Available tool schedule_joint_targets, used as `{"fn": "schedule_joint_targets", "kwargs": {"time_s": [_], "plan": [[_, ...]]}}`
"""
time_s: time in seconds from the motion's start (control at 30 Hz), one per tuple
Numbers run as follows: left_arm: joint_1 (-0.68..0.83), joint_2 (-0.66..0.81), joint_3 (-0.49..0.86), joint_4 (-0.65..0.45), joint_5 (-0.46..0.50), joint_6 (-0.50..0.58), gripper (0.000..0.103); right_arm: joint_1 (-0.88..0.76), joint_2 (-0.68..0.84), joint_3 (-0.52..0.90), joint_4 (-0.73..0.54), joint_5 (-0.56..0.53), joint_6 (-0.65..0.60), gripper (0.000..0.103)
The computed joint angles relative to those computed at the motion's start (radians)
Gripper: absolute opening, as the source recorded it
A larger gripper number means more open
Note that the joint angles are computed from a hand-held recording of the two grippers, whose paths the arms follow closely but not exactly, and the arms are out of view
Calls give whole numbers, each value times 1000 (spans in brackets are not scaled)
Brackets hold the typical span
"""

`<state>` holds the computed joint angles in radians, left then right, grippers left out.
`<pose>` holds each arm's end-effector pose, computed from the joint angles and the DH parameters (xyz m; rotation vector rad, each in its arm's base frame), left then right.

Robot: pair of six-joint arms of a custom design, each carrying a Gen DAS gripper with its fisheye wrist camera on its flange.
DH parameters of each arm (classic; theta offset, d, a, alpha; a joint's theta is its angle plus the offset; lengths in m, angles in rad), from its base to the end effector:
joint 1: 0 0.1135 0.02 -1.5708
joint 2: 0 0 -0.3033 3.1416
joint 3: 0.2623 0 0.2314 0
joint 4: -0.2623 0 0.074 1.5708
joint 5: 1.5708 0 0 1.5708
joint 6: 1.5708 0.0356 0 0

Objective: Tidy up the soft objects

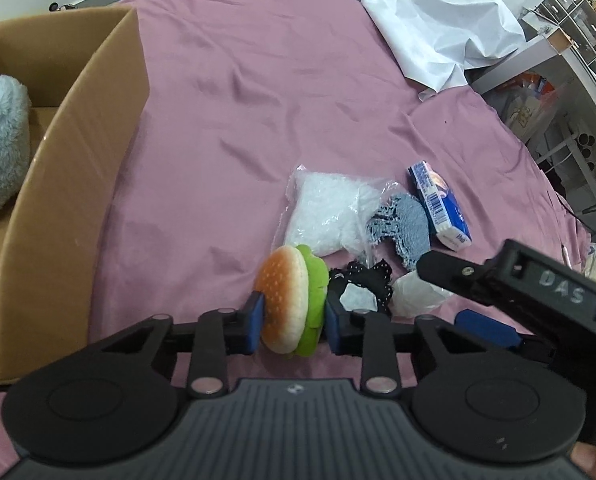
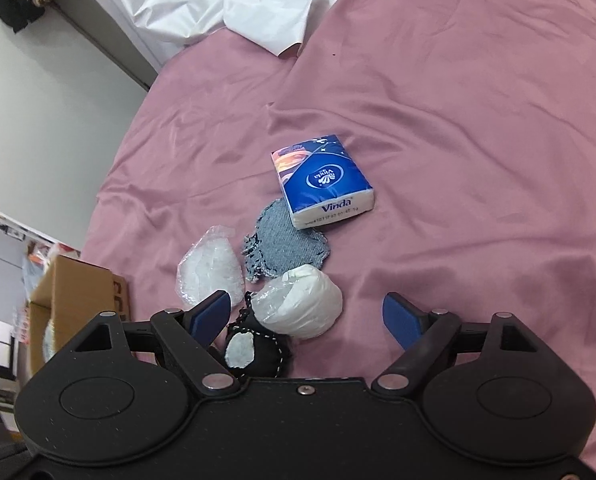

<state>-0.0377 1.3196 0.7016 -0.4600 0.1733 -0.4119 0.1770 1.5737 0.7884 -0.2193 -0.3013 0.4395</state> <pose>0.2127 -0.0142 0.2306 -0.4401 2.6389 -0.3765 0.2731 0.0596 0.2101 0.2288 2.6189 0.6117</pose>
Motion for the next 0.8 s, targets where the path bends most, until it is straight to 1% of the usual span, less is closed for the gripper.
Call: {"fn": "schedule_joint_targets", "kwargs": {"time_s": [0.07,0.1,0.13,0.17,0.2,0.23,0.43,0.5,0.6,0.73,0.8], "plan": [[-4,-4,5,-10,-5,-15,27,16,7,5,1,32,-10,79],[-3,-10,9,-22,-10,-19,26,20,10,6,1,37,-13,74],[-4,-14,13,-30,-15,-23,26,21,11,5,1,37,-16,65],[-3,-21,17,-40,-17,-24,26,18,14,3,2,30,-17,59],[-2,-31,23,-55,-18,-23,26,9,15,-2,7,10,-15,50],[-1,-38,30,-69,-17,-20,26,2,11,-8,14,-4,-13,49],[-1,-113,90,-172,-33,-8,25,9,-45,-33,19,12,-6,48],[9,-138,112,-210,-34,2,21,7,-69,-41,17,12,-1,48],[25,-172,141,-258,-42,21,19,-3,-118,-59,15,0,7,48],[46,-206,168,-307,-42,32,9,-5,-188,-78,5,0,4,48],[51,-221,178,-326,-43,33,9,-5,-221,-88,4,1,1,48]]}}
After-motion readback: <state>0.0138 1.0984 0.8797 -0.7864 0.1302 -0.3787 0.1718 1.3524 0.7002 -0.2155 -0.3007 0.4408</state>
